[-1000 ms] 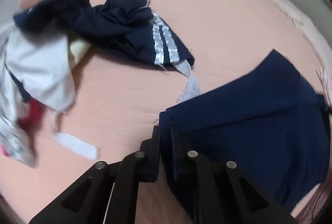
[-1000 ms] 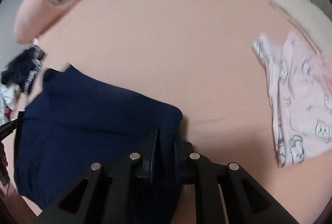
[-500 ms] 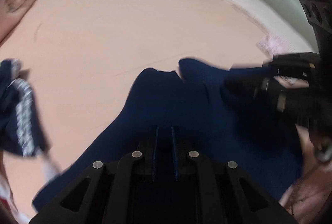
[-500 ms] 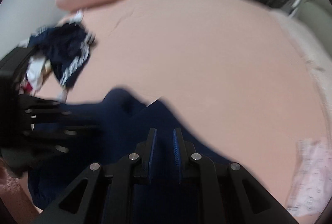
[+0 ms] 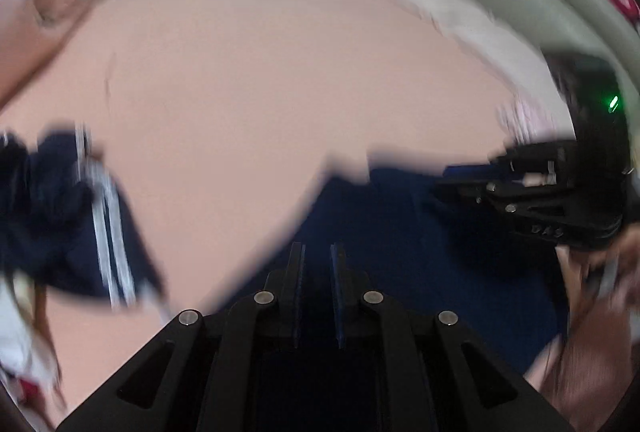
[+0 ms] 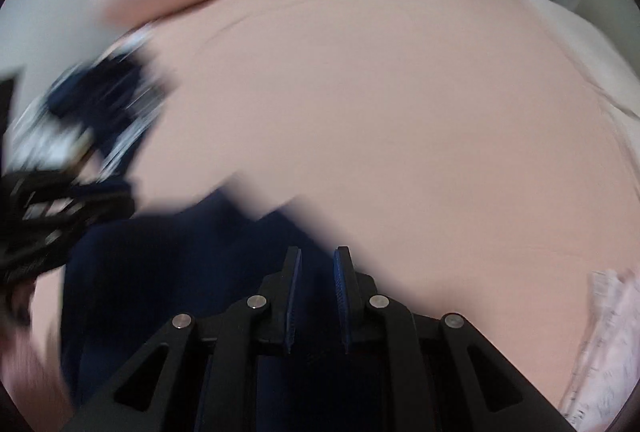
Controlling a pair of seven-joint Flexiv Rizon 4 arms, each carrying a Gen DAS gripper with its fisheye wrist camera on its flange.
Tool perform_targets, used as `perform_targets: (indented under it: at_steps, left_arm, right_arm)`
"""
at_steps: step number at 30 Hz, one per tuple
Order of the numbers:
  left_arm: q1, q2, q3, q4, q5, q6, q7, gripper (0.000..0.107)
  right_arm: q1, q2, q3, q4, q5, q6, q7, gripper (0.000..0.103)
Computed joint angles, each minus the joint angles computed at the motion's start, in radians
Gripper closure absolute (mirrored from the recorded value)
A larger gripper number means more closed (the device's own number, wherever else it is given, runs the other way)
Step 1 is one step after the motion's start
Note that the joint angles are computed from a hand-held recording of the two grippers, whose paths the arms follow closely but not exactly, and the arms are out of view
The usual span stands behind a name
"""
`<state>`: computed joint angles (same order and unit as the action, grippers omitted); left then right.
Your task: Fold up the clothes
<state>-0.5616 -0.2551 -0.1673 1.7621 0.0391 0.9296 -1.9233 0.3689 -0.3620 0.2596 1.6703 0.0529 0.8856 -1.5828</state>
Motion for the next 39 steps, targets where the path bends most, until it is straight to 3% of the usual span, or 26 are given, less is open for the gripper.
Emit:
perform_targets:
  at_steps: [2,3,8,9,11,13,14,16,18,21,23,25,26,30,34,36,39]
  left_arm:
    - [-0.023,0.056,0.008,0.058,0.037,-0.122,-0.022,0.096]
    - [-0.024,0.078,0.006,0.092,0.035,-0.132,-0.039,0.096]
    - [-0.025,0.151,-0.027,0.224,0.023,0.057,-0.054,0.093]
    - [-0.016,0.132,-0.033,0.211,0.013,0.074,-0.032,0.088]
    - [-0.025,0.095,-0.050,0.175,0.020,-0.013,-0.005,0.052]
    - [-0.041,0.078,-0.050,0.151,0.068,-0.115,0.032,0.050]
    - [-0.048,0.097,-0.044,0.165,0.089,-0.110,0.028,0.049]
    - [-0.051,0.148,-0.029,0.188,0.108,-0.162,-0.030,0.049]
    - [-0.062,0.176,-0.034,0.171,0.227,-0.235,-0.130,0.050]
    - [-0.062,0.163,-0.056,0.203,0.208,-0.099,-0.128,0.051]
    - [-0.077,0.105,-0.075,0.173,0.212,-0.106,-0.131,0.050]
    - [-0.114,0.080,-0.064,0.135,0.308,-0.159,-0.203,0.049]
    - [-0.117,0.093,-0.055,0.144,0.304,-0.160,-0.221,0.049]
    - [-0.128,0.145,-0.037,0.166,0.332,-0.171,-0.310,0.049]
    - [-0.106,0.057,-0.053,0.125,0.296,-0.144,-0.305,0.047]
    - [-0.086,0.013,-0.049,0.102,0.258,-0.147,-0.309,0.047]
    - [-0.103,0.038,-0.013,0.107,0.263,-0.149,-0.353,0.047]
  right_arm:
    - [0.004,0.044,0.012,0.083,-0.001,0.006,-0.009,0.087]
    - [0.012,0.068,0.003,0.131,-0.013,0.023,0.029,0.087]
    - [0.025,0.180,-0.019,0.300,-0.065,0.126,0.223,0.087]
    - [0.029,0.193,-0.018,0.319,-0.090,0.124,0.234,0.086]
    - [0.036,0.212,-0.013,0.349,-0.132,0.095,0.243,0.067]
    - [0.016,0.254,-0.009,0.408,-0.102,0.124,0.246,0.068]
    - [0.006,0.282,-0.014,0.430,-0.098,0.121,0.266,0.068]
    - [-0.012,0.337,-0.028,0.464,-0.124,0.088,0.324,0.068]
    - [-0.032,0.384,-0.039,0.492,-0.183,0.063,0.380,0.067]
    - [-0.023,0.414,-0.025,0.506,-0.166,0.079,0.370,0.067]
    - [0.009,0.394,-0.006,0.493,-0.112,0.085,0.324,0.060]
    - [0.021,0.390,0.002,0.506,-0.155,0.028,0.334,0.059]
    - [0.017,0.407,0.002,0.532,-0.153,0.056,0.331,0.059]
    - [-0.003,0.476,-0.013,0.547,-0.121,0.002,0.373,0.050]
    - [-0.022,0.507,-0.024,0.556,-0.074,0.045,0.466,0.047]
    - [-0.023,0.491,-0.041,0.533,-0.025,-0.045,0.486,0.046]
    - [-0.040,0.529,-0.037,0.562,-0.037,-0.043,0.476,0.046]
